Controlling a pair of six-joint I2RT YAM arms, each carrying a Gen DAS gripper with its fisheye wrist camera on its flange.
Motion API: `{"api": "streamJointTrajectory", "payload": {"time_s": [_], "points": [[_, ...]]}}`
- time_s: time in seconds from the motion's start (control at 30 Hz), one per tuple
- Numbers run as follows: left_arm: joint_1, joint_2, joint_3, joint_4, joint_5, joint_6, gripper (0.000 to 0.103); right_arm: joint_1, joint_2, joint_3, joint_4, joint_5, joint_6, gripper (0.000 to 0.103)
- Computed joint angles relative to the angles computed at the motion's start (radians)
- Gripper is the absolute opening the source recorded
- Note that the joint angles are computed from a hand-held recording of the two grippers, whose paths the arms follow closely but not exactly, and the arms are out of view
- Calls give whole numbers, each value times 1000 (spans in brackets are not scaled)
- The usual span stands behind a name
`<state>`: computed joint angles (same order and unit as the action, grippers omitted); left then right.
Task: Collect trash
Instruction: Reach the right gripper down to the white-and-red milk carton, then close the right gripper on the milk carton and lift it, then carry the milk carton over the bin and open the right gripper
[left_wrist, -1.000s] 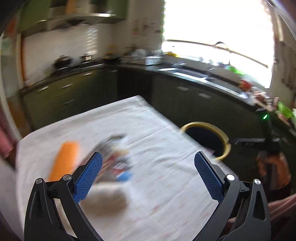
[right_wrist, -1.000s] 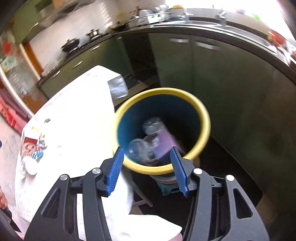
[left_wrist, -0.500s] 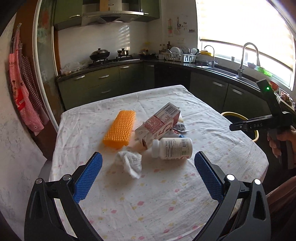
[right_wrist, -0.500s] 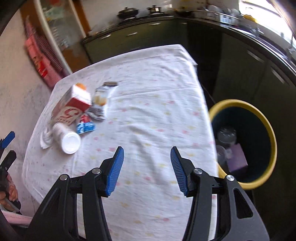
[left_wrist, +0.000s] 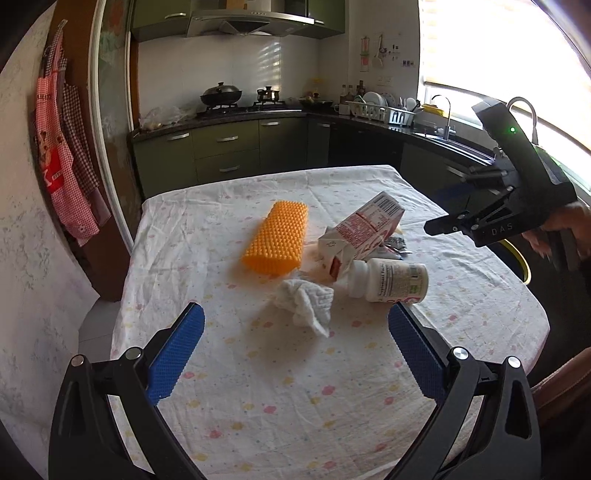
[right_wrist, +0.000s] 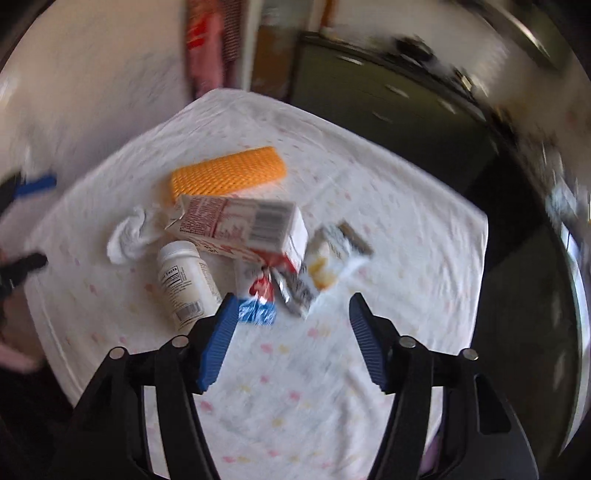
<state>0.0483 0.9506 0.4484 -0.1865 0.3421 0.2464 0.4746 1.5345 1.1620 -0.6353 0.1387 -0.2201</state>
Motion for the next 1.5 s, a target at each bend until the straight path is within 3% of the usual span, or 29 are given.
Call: {"api": "streamJointTrajectory", "payload": {"time_s": [0.03, 0.2, 0.57, 0.7, 0.73, 0.77, 0.8, 1.0, 1.07, 1.1, 1.13, 1.17, 1.23, 1.5], "points": [[5, 4, -2, 6, 1, 1, 98, 14, 35, 36, -7, 25, -99, 60], [28, 61, 0, 55, 16, -6, 98, 16, 153, 160, -56, 43, -357, 60], [64, 157, 23, 108, 42, -5, 98, 37, 389, 438, -234, 27, -545, 60], [85, 182, 28, 118, 58, -6, 98, 50, 411, 465, -272, 8, -532, 57], [91, 183, 26, 119, 64, -4, 98, 50, 417, 472, -281, 5, -521, 53], [97, 184, 25, 121, 69, -3, 98, 47, 424, 483, -298, -1, -495, 41], [104, 182, 22, 122, 76, 0, 98, 42, 440, 507, -328, -8, -460, 35], [121, 171, 13, 122, 98, 0, 98, 26, 459, 563, -401, -47, -338, 35], [118, 159, 7, 121, 94, 1, 98, 36, 458, 550, -384, -38, -337, 51], [115, 150, 5, 120, 89, 2, 98, 41, 458, 542, -373, -29, -335, 54], [114, 142, 3, 116, 88, 3, 98, 45, 461, 531, -361, -23, -333, 53], [113, 132, 1, 111, 86, 4, 98, 48, 466, 528, -358, -15, -329, 42], [111, 115, 0, 102, 82, 4, 98, 50, 476, 519, -342, 12, -301, 35], [89, 72, 1, 76, 72, 0, 98, 5, 340, 432, -337, -88, -173, 35]]}}
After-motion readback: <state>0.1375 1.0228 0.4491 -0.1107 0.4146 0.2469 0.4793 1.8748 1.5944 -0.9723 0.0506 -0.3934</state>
